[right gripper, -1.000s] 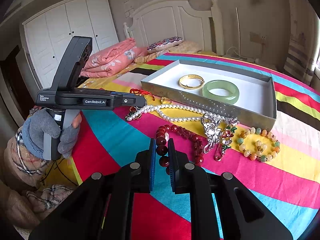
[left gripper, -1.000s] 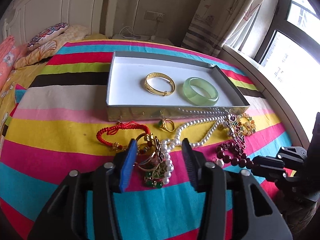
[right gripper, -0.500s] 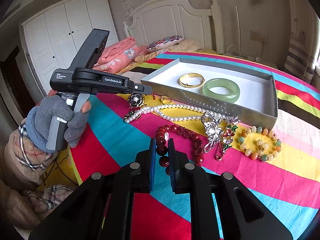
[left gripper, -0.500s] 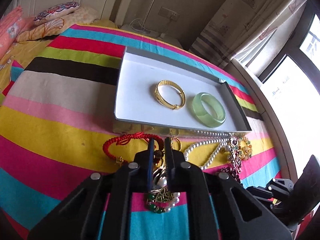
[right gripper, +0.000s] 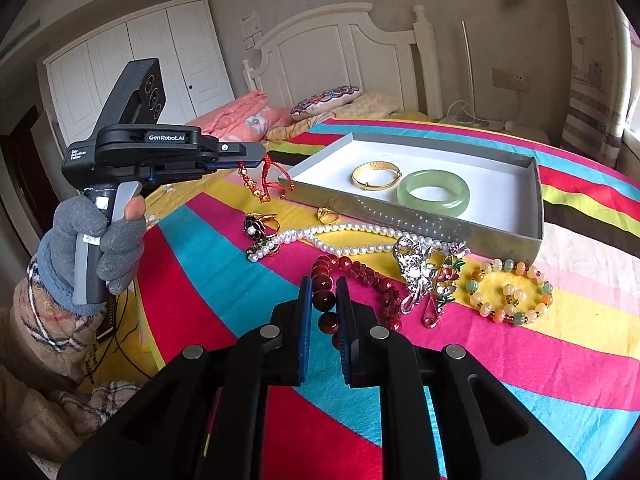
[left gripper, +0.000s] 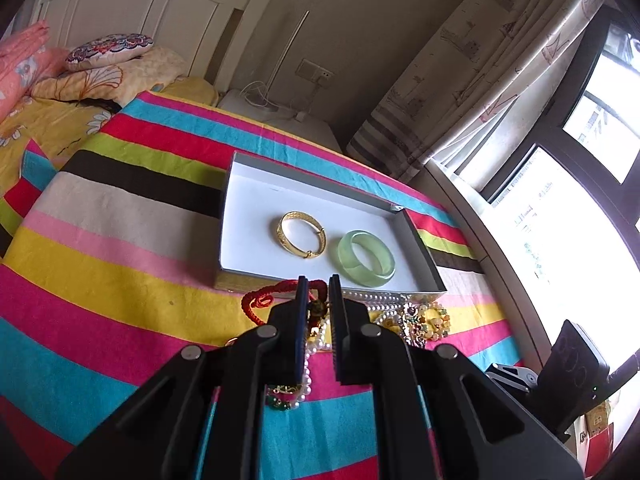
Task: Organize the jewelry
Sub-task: 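Grasp the red string bracelet with the left tool while the right tool grasps the red bead bracelet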
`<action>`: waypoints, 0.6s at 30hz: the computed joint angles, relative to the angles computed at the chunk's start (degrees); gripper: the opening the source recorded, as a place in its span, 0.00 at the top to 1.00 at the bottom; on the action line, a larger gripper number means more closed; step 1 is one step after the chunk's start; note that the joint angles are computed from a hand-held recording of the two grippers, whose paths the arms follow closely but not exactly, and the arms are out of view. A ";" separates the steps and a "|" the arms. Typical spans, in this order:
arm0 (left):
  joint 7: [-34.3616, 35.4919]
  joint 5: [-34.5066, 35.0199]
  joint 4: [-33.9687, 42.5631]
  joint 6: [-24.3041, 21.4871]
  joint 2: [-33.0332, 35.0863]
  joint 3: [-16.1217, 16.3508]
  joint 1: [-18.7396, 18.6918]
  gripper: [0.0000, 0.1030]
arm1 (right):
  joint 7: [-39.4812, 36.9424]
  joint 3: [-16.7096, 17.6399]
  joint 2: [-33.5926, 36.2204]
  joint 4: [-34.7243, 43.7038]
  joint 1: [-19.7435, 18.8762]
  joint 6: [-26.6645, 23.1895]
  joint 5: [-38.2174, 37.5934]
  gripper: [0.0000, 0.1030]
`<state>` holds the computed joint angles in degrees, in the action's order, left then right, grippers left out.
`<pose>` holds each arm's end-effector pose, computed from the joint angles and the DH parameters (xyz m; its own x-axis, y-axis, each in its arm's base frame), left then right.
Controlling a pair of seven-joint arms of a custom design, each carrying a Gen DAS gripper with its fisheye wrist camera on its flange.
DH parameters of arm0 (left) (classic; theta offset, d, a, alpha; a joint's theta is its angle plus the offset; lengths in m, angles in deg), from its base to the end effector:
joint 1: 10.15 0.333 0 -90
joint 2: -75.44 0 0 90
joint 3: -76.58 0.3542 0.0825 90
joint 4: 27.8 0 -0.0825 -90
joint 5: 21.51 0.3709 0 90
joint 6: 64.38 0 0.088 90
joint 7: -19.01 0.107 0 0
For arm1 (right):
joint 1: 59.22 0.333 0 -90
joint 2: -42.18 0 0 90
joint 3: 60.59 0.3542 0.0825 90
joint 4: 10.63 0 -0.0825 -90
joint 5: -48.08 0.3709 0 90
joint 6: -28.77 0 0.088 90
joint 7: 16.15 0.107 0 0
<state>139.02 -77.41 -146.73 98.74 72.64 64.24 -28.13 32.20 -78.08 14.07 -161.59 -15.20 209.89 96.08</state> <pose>0.5067 -0.2481 0.5717 -0.3889 -0.7996 0.4575 -0.7308 -0.0346 -0.6817 0.3860 0.1010 0.5269 0.3997 -0.8888 -0.2244 -0.5857 -0.0593 -0.8084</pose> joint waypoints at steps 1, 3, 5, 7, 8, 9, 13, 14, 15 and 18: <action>0.51 -0.35 -0.23 0.23 -0.56 -0.11 -0.15 0.91 | -0.49 -1.61 -0.70 -0.10 1.86 0.66 0.84 0.87; 1.34 -0.69 -0.51 0.49 -1.39 -0.08 -0.65 0.91 | -1.52 -5.77 -2.61 -0.37 6.76 2.36 2.16 0.87; 2.19 -1.12 -0.60 0.70 -1.86 0.08 -1.31 0.91 | -1.74 -10.63 -5.27 -0.62 12.38 3.86 2.48 0.87; 2.45 -1.05 -0.64 0.75 -2.05 0.25 -1.81 0.91 | -0.90 -12.40 -6.63 -0.76 14.42 4.63 1.52 0.87; 2.52 -1.02 -0.63 0.63 -2.04 0.37 -1.97 0.91 | -0.29 -12.59 -7.02 -0.74 14.67 4.68 0.89 0.87; 2.54 -1.01 -0.59 0.52 -1.95 0.45 -2.11 0.91 | 0.22 -12.97 -7.55 -0.79 15.09 4.83 0.25 0.87; 2.73 -0.96 -0.19 -0.03 -1.41 0.44 -2.31 0.91 | 2.83 -12.63 -7.96 -0.48 14.51 5.58 -2.51 0.87; 2.94 -1.00 -0.05 -0.15 -1.29 0.43 -2.27 0.91 | 3.50 -12.60 -7.85 -0.24 14.28 5.61 -3.22 0.87; 2.88 -0.74 0.25 -0.24 -1.06 0.35 -2.21 0.91 | 4.16 -12.56 -7.63 0.04 14.01 5.62 -3.97 0.87; 2.57 0.12 1.60 -0.45 -0.01 0.03 -1.87 0.91 | 6.29 -11.32 -5.86 1.57 11.32 4.91 -6.57 0.87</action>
